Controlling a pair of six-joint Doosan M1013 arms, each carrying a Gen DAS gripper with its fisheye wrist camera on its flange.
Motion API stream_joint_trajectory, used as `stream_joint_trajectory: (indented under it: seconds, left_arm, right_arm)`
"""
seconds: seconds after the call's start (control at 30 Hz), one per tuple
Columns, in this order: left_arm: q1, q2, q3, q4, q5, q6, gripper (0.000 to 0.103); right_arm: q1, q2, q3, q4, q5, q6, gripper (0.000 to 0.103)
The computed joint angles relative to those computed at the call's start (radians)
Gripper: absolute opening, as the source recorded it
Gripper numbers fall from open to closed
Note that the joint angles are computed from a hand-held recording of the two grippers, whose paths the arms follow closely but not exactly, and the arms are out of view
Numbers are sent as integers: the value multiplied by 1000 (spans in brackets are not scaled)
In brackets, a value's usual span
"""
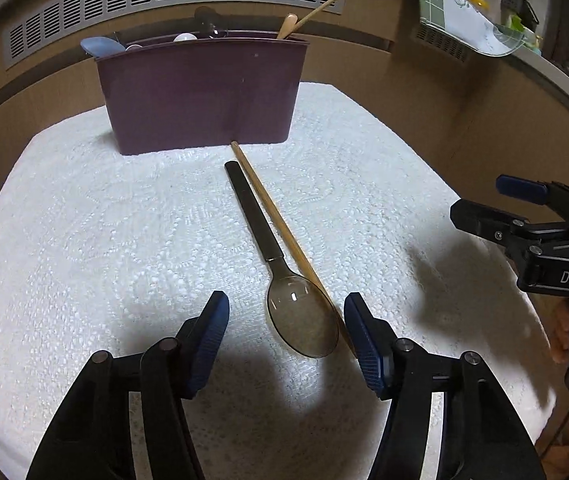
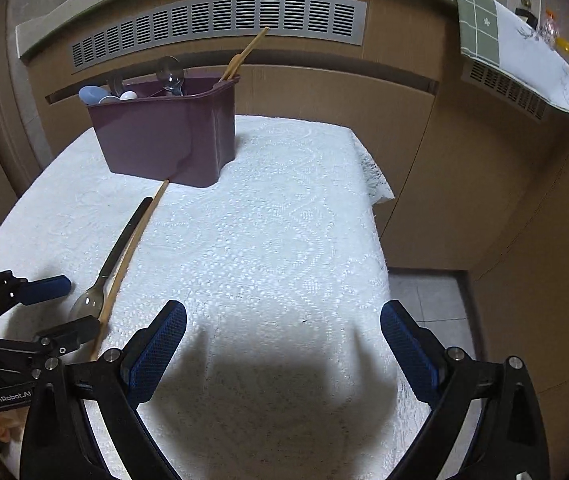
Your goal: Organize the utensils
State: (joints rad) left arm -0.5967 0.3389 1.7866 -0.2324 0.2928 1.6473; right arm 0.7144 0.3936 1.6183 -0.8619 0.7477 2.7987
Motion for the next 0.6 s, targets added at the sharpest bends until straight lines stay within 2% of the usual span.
stream_joint_trajectory:
  seconds: [0.1, 0.13, 0.2, 0.27, 0.3, 0.33, 0.43, 0.47, 0.53, 0.6]
  left_arm:
    - [-1, -1, 5, 13, -13, 0, 45]
    - [-3, -2, 9, 40, -21, -17, 35]
    - [-4, -5, 19, 100, -49, -64, 35]
    - [-2, -14, 31, 180, -72, -126, 35]
    - [2, -20, 37, 245, -86, -187, 27]
    - [10, -26, 41, 281, -94, -225, 10]
    - [49, -41, 46, 171, -102, -168, 10]
    - [61, -47, 49, 184, -110, -192, 10]
    - [77, -55, 54, 177, -118, -198, 10]
    - [99, -59, 59, 28, -110, -74, 10]
  right_arm:
    - [-11, -5, 3, 50, -45, -21, 97]
    - [-15, -4, 0, 74, -60, -36, 97]
    - [-17, 3, -12, 108, -76, -68, 92]
    - [-15, 13, -30, 139, -79, -113, 75]
    - [-18, 20, -43, 174, -86, -158, 70]
    - [-21, 27, -56, 217, -98, -208, 61]
    - [-35, 54, -102, 373, -134, -370, 40]
    - [-41, 73, -133, 449, -140, -455, 36]
    - [-42, 105, -181, 500, -132, -524, 35]
    - [-45, 146, -242, 559, -112, -599, 30]
